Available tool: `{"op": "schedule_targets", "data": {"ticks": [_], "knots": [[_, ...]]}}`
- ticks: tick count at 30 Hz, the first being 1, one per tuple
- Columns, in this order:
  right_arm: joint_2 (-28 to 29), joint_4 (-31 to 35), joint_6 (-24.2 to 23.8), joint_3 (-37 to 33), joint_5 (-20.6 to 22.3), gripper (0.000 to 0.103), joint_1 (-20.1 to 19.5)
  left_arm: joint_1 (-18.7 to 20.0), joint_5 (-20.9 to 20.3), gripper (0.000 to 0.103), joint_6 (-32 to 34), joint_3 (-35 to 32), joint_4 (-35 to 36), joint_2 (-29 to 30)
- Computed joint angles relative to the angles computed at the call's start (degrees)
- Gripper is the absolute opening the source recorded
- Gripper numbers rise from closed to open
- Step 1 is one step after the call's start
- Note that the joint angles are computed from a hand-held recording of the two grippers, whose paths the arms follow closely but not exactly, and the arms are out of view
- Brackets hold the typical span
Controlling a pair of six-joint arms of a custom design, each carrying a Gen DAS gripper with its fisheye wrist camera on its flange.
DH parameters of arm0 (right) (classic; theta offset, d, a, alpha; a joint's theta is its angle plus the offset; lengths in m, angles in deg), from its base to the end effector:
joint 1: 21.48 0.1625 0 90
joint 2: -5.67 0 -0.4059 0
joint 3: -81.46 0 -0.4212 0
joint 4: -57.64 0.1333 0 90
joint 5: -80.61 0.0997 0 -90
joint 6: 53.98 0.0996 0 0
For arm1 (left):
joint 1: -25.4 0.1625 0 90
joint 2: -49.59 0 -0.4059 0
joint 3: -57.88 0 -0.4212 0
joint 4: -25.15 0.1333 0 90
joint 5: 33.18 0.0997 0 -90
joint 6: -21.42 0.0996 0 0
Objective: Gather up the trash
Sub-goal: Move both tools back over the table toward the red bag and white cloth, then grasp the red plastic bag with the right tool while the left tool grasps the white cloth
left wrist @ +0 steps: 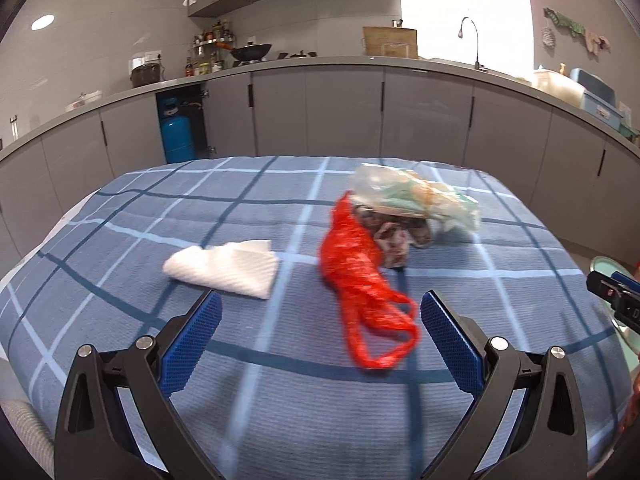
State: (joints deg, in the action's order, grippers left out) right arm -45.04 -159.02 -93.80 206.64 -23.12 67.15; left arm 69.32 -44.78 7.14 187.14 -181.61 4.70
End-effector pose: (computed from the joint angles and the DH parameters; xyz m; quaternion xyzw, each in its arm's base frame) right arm 0.0975 -0.5098 0.0903 0.2439 -0.8592 0.3710 0.2541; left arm -0.1451 -0.4603 0.0663 0.0343 0.7640 -0.4920 0.4160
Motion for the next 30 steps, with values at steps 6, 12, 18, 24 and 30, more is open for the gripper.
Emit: {"op": "schedule_targets", "data": {"ticks": [6, 12, 18, 24, 30], "knots": [[2.81, 2.78, -0.05, -1.08, -0.06, 0.063, 3.42, 3.05, 0.11, 0.098, 4.59, 2.28, -2.64, -4.03], [6.41, 5.49, -1.19, -2.37, 0.93, 0.069, 7.47, 8.27, -3.85, 0.098, -0.28, 3.53, 8.32, -12.55], [10.22, 9.53, -0.73, -5.29, 0.35, 0.069, 10.93, 11.66, -4.49, 0.098, 3.58, 2.58, 12.39, -15.29], [13.73, 12.5, -0.01, -8.5, -0.89, 0.069, 13.39, 13.32, -6.18, 0.098, 10.41, 0.88, 7.05, -14.92], [16.42, 16.14, -0.01, -11.55, -3.55, 0.061, 14.69, 15.11, -10.5, 0.098, 11.58, -0.14, 12.58, -16.15]]}}
